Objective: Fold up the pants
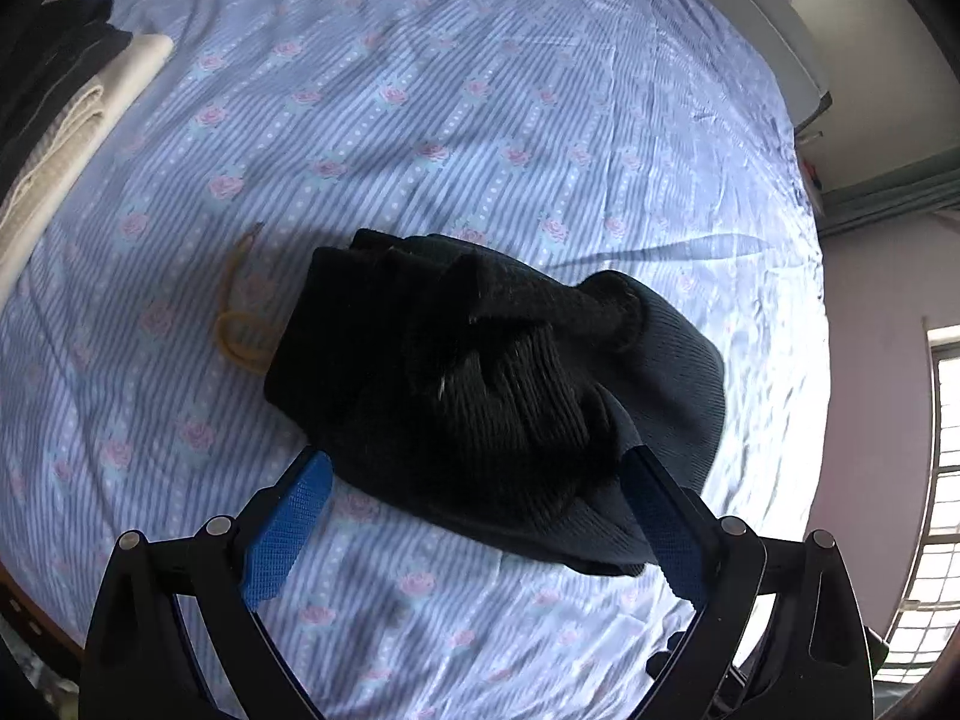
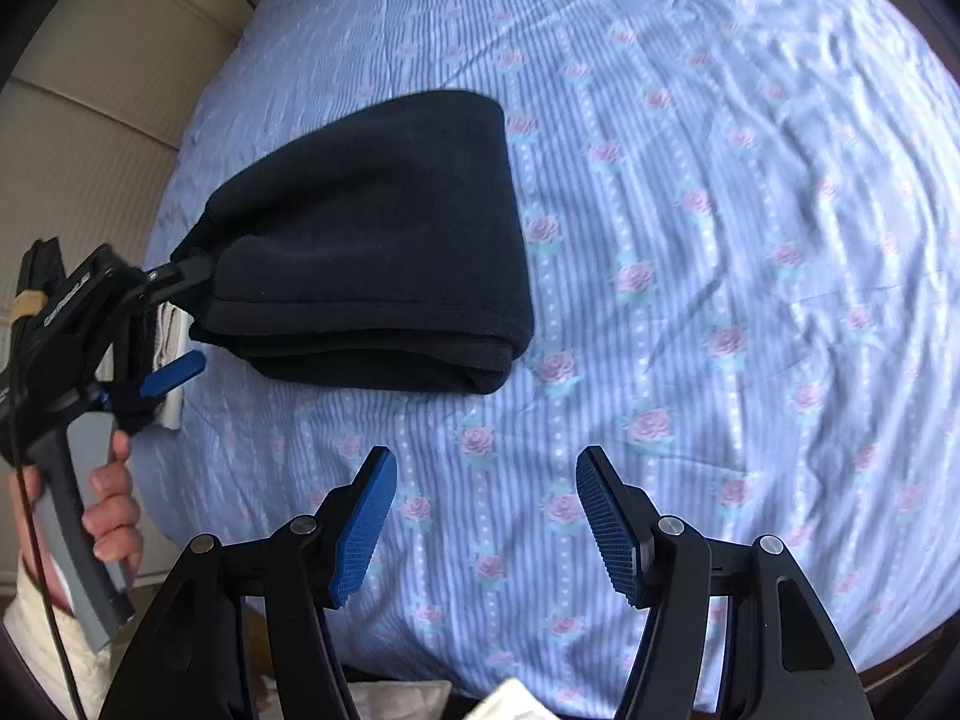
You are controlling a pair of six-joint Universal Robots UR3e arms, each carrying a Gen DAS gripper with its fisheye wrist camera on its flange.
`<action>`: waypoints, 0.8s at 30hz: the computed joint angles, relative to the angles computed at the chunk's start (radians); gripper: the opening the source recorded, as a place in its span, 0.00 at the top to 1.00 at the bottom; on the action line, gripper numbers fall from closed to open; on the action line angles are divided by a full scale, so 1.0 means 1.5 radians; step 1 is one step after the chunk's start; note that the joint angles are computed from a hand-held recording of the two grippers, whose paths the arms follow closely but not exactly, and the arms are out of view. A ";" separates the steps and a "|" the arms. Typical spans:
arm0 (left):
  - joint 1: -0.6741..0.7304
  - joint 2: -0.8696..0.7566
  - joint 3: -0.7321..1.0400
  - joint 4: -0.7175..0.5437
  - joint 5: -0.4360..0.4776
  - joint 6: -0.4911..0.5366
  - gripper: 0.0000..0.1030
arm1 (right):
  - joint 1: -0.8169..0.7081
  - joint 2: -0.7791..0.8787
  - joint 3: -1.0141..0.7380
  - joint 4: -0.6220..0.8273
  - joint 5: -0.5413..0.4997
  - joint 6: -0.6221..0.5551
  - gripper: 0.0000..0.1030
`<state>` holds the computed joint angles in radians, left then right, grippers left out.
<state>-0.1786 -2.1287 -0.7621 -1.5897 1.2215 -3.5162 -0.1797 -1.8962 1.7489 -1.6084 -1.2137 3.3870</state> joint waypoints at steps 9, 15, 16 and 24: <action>0.054 -0.010 -0.075 0.038 -0.117 -0.013 0.32 | 0.018 0.056 0.036 -0.098 0.011 0.059 0.38; 0.086 0.041 -0.114 0.056 -0.182 -0.020 0.74 | 0.048 0.119 0.037 -0.168 -0.002 0.088 0.38; 0.089 0.046 -0.105 0.053 -0.192 -0.016 0.75 | 0.054 0.128 0.035 -0.178 -0.001 0.093 0.38; 0.103 0.046 0.022 0.010 -0.199 0.034 0.79 | 0.130 0.231 -0.052 -0.249 -0.079 0.125 0.38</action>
